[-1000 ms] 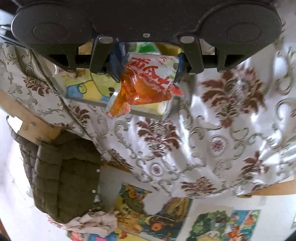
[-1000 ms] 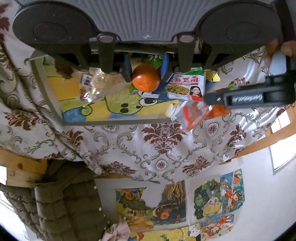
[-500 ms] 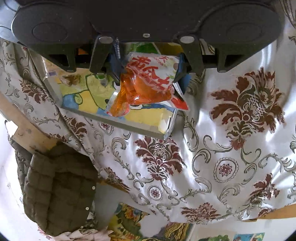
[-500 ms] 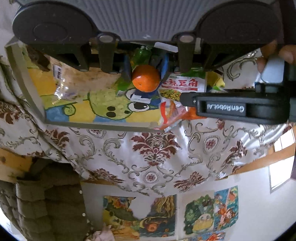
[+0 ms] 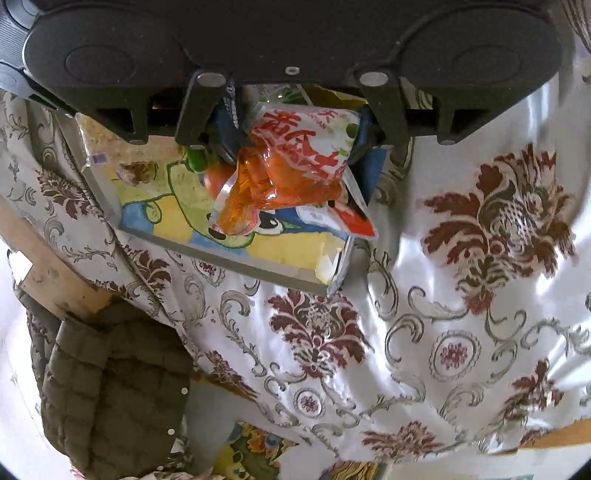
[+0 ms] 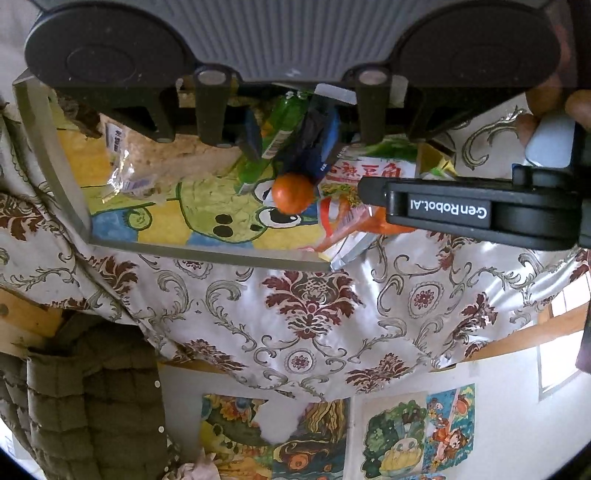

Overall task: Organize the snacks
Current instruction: 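Carry the orange candy bag over the tray while the right tool carries the orange ball there, then open the left tool over the tray while the right tool releases the orange ball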

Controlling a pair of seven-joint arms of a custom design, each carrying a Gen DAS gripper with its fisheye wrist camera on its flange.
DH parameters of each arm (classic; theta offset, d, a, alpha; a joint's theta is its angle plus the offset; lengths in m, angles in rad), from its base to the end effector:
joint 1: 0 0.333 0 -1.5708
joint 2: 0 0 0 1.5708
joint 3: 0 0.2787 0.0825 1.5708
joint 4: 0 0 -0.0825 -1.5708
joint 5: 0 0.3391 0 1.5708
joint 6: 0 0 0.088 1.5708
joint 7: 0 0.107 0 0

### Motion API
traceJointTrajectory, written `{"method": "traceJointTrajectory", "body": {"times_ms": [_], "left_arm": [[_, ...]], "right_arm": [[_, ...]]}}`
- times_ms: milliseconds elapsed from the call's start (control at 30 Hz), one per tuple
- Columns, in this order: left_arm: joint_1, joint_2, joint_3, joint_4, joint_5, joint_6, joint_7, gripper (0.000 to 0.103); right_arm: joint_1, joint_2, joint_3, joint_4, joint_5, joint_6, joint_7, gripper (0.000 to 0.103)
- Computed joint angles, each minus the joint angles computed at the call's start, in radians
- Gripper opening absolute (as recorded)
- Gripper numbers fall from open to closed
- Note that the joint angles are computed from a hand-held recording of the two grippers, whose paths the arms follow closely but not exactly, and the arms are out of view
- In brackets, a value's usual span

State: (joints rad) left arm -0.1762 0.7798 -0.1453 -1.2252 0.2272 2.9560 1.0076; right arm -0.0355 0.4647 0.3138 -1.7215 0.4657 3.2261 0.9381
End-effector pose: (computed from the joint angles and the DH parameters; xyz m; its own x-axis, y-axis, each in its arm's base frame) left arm 0.7037 -0.2089 0.4183 -0.0375 -0.9377 0.3453 -0.6215 -0.2487 -0.7429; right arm 0.6465 0.1029 0.4359 0.2933 -0.9557 0.0262 -0.4687 -0.1676 -0.8673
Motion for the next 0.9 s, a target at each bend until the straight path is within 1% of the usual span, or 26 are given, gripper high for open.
{"method": "traceJointTrajectory", "body": {"times_ms": [67, 167, 333, 400, 467, 533, 600, 633, 667, 700, 767, 800, 900], "left_arm": [[0.008, 0.002, -0.013, 0.003, -0.012, -0.011, 0.002, 0.066], [0.004, -0.005, -0.006, -0.008, -0.011, 0.003, -0.003, 0.071], [0.015, -0.031, -0.017, -0.052, -0.016, 0.070, -0.010, 0.077], [-0.002, -0.051, 0.010, -0.077, -0.007, 0.097, -0.035, 0.081], [-0.023, -0.075, 0.042, -0.106, 0.009, 0.121, -0.066, 0.084], [-0.053, -0.104, 0.084, -0.140, 0.032, 0.147, -0.105, 0.088], [-0.096, -0.135, 0.146, -0.177, 0.062, 0.173, -0.158, 0.093], [-0.128, -0.153, 0.191, -0.200, 0.082, 0.190, -0.193, 0.097], [-0.154, -0.168, 0.227, -0.218, 0.101, 0.204, -0.222, 0.100], [-0.197, -0.186, 0.284, -0.242, 0.124, 0.222, -0.263, 0.100], [-0.278, -0.220, 0.391, -0.288, 0.170, 0.250, -0.335, 0.102], [-0.327, -0.234, 0.453, -0.312, 0.193, 0.263, -0.374, 0.102], [-0.490, -0.273, 0.653, -0.385, 0.253, 0.291, -0.490, 0.102]], "right_arm": [[-0.014, -0.007, 0.013, -0.007, 0.001, 0.003, -0.007, 0.042], [-0.029, -0.020, 0.025, -0.021, 0.006, 0.013, -0.012, 0.048], [-0.055, -0.050, 0.038, -0.051, 0.013, 0.038, 0.000, 0.056], [-0.070, -0.067, 0.047, -0.068, 0.013, 0.049, 0.008, 0.061], [-0.104, -0.086, 0.075, -0.089, 0.011, 0.063, 0.012, 0.064], [-0.159, -0.106, 0.126, -0.112, 0.007, 0.078, 0.017, 0.068], [-0.230, -0.124, 0.195, -0.134, -0.003, 0.094, 0.027, 0.075], [-0.271, -0.131, 0.232, -0.144, -0.012, 0.100, 0.035, 0.076], [-0.325, -0.141, 0.285, -0.161, -0.021, 0.111, 0.043, 0.079], [-0.366, -0.148, 0.323, -0.173, -0.033, 0.118, 0.053, 0.083], [-0.461, -0.167, 0.410, -0.204, -0.060, 0.141, 0.080, 0.086], [-0.500, -0.172, 0.445, -0.213, -0.075, 0.145, 0.096, 0.088], [-0.659, -0.195, 0.587, -0.259, -0.128, 0.169, 0.157, 0.093]]}}
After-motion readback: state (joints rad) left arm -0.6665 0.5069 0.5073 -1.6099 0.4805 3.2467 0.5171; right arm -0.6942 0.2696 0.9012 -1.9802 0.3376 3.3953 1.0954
